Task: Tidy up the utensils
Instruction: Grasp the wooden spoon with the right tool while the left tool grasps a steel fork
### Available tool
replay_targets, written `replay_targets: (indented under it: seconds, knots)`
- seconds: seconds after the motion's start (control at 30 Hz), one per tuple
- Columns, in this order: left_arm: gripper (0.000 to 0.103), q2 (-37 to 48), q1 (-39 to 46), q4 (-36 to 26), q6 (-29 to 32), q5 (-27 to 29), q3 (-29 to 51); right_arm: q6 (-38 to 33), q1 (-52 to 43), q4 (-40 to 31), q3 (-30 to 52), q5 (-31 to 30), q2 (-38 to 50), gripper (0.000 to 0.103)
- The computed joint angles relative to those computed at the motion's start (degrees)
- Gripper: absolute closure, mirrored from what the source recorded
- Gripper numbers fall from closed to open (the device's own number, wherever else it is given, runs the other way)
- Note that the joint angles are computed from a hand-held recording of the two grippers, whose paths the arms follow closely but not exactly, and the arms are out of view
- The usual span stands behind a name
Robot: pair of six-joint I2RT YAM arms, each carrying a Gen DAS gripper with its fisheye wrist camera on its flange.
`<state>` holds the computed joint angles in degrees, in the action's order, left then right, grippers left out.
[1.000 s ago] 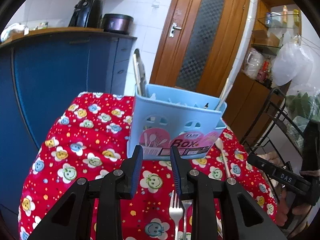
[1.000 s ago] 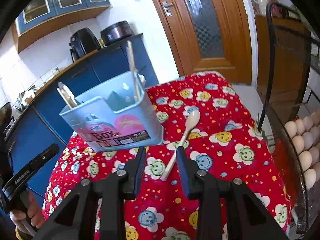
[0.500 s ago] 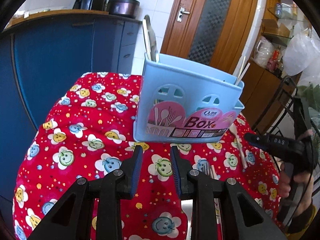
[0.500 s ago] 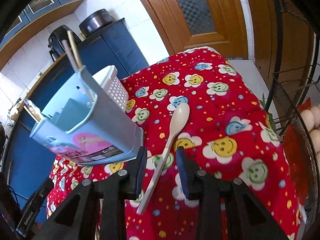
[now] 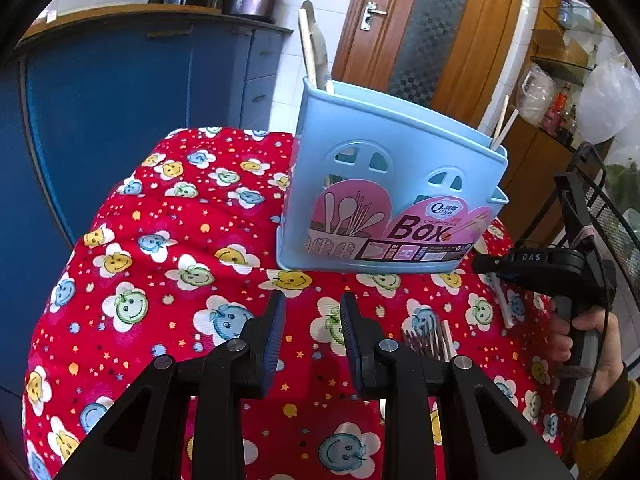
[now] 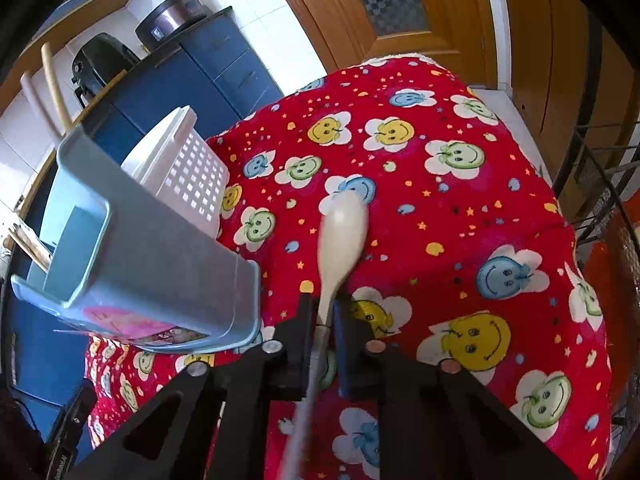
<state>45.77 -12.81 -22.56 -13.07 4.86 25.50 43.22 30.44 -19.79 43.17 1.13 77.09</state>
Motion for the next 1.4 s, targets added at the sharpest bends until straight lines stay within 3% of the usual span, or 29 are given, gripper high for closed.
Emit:
replay_targets:
  seconds: [0.27,0.77,1.17,1.4]
  knots:
    - [0.074,-0.57,0.09,-1.46,-0.05,0.55,0.11,1.52,0.51,1.55,-2.98,-0.26,-4.76,0.095]
    - [0.075,-4.22,-6.13,-8.90,-1.57,2.76,0.94,9.49,15.56,-7.36,-5.99,9.59,-22.99,0.095]
    - [0.075,-2.83,-14.34,-4.87,-5.55,2.66,-1.34,17.78,29.10,-12.36,-9.30,18.87,-27.69,0.095]
    - [0.081,1.66,-17.14,-0.49,-6.47,2.05,-2.50,20.08,29.95,-13.55,-11.97,18.17,-28.33,0.095]
